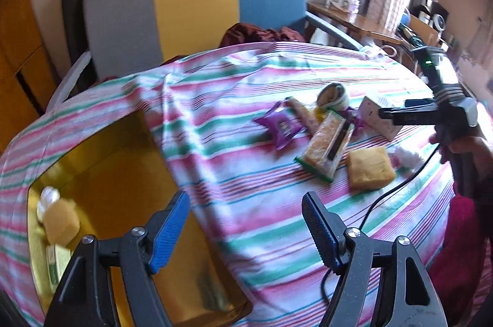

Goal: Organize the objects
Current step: 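Move both tools back toward the remaining items on the cloth, then grasp the green-wrapped cracker bar with the left gripper while the right grasps the white barcode box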

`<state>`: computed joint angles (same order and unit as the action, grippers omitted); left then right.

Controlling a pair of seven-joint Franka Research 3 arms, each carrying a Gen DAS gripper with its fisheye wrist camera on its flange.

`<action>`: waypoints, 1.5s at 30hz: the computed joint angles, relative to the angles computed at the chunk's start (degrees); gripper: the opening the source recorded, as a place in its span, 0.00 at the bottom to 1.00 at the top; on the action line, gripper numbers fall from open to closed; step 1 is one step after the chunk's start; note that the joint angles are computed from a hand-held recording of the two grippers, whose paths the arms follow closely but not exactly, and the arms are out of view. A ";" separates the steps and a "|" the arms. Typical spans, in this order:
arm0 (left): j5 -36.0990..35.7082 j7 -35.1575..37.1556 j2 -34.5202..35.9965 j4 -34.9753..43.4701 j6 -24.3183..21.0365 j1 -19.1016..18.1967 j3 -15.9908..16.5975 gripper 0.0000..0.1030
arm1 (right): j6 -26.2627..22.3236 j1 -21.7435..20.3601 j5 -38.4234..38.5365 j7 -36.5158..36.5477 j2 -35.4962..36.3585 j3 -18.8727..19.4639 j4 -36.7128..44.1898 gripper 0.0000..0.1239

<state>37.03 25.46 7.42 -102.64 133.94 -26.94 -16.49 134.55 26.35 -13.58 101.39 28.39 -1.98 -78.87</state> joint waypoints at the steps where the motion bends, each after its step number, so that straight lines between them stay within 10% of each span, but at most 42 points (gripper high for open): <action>1: 0.11 0.69 0.98 1.29 0.00 -0.05 -0.02 0.74 | 0.01 -0.18 0.22 -0.20 0.56 0.04 0.66 0.68; 9: -0.77 8.43 10.51 13.51 -1.33 -2.14 1.32 0.75 | 0.82 -1.22 2.80 -1.14 1.66 0.17 0.55 0.67; 13: -2.02 12.36 16.06 21.06 -1.70 -3.49 2.64 0.75 | 2.49 -1.88 4.58 -1.67 0.59 0.61 -0.69 0.41; 32: -15.09 37.75 42.57 56.96 -15.93 -9.16 6.69 0.74 | 1.41 -1.63 4.74 -1.71 0.78 0.48 -0.17 0.41; 38: -18.41 38.06 41.50 53.98 -13.41 -8.73 6.90 0.47 | 1.70 -2.00 5.16 -2.41 0.72 0.66 -0.50 0.41; 45: -17.13 27.62 26.00 29.85 0.00 -6.18 5.92 0.46 | 1.83 -2.58 6.87 -3.50 0.85 1.06 -0.76 0.41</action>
